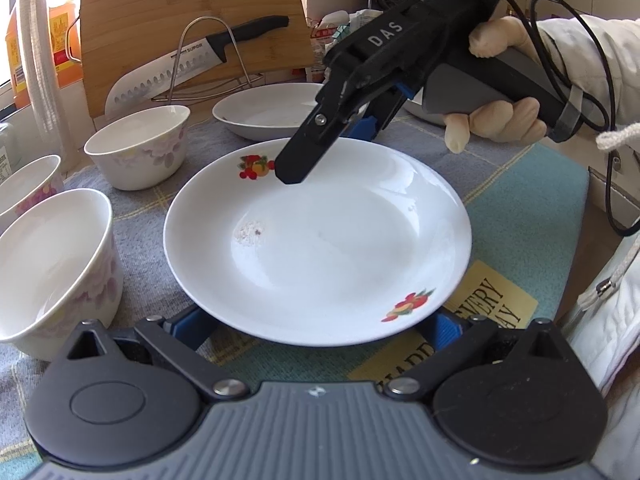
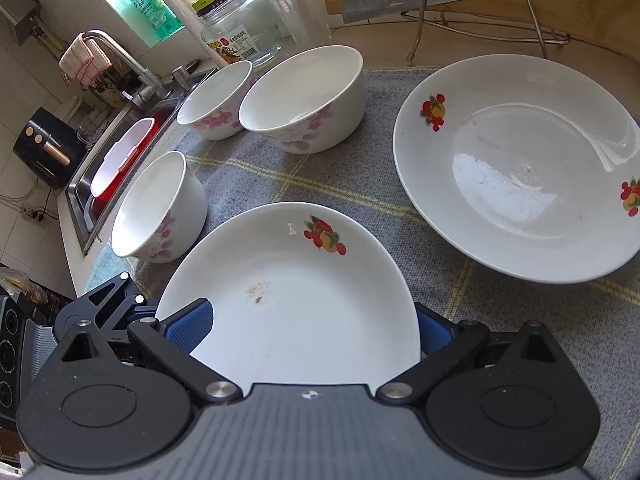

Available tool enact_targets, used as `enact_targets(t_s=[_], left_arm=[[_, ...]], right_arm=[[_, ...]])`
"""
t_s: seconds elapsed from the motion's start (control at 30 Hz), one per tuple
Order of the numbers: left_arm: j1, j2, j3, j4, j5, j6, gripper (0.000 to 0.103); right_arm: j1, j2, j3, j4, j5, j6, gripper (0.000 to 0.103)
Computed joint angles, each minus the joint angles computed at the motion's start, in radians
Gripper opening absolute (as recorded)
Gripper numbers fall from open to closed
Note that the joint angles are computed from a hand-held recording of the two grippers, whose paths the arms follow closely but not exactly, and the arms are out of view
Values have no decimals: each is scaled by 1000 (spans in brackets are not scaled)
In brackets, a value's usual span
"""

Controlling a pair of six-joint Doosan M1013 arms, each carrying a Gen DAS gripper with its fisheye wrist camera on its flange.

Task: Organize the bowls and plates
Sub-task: 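Lift the flowered plate with the right tool and carry it toward the stained plate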

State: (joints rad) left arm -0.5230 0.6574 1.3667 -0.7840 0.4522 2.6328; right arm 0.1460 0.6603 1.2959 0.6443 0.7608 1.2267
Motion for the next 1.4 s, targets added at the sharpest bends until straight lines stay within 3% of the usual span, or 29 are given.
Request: enact_targets(t_s=[0.43, 1.4], left_arm=[[3, 3, -4, -14, 15, 31, 103], [1, 8, -25, 48, 49, -14, 102]], right_arm=[[-2, 34, -70, -25, 91, 54, 103], [3, 45, -101, -70, 144, 63, 103]])
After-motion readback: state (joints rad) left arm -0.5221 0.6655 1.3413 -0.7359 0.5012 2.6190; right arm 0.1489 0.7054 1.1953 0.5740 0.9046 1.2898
